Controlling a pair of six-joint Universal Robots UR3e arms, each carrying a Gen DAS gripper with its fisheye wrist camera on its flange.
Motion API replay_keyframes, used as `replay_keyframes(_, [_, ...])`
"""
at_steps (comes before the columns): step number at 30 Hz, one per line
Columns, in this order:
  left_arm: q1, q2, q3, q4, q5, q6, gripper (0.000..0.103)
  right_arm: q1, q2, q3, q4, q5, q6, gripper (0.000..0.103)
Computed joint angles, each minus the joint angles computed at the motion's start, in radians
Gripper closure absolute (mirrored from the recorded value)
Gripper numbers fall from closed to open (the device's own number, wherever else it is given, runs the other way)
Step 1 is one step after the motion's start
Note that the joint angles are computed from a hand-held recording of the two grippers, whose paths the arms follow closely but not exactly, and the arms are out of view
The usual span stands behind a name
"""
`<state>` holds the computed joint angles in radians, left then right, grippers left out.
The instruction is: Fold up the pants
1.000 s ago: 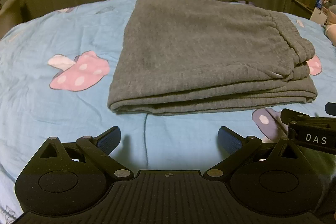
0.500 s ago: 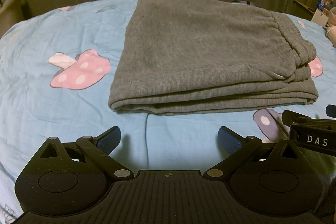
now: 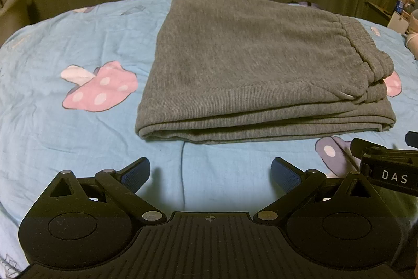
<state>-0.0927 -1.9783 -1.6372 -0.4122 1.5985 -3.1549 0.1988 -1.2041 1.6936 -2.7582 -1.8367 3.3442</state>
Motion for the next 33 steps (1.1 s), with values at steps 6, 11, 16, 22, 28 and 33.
replay_keyframes(6, [0.0,0.0,0.001,0.0,0.001,-0.001,0.001,-0.001,-0.002,0.002,-0.001,0.001,-0.002,0.004])
replay_keyframes(11, [-0.001,0.0,0.0,0.0,0.001,0.0,0.001,-0.002,-0.004,0.003,-0.001,0.003,-0.002,0.004])
replay_keyframes(16, [0.0,0.0,-0.001,0.002,0.001,0.001,0.001,-0.001,-0.005,0.005,-0.004,0.004,-0.005,0.004])
replay_keyframes(22, [-0.001,-0.001,0.0,0.001,0.002,0.001,0.001,-0.005,-0.004,0.004,-0.008,0.01,-0.01,0.004])
replay_keyframes(28, [0.0,0.003,-0.005,0.009,0.001,-0.004,0.001,-0.005,-0.001,-0.003,-0.003,0.008,-0.014,0.004])
replay_keyframes(33, [0.001,0.003,0.002,0.002,-0.001,-0.005,0.001,-0.006,0.001,-0.005,-0.004,0.007,-0.019,0.004])
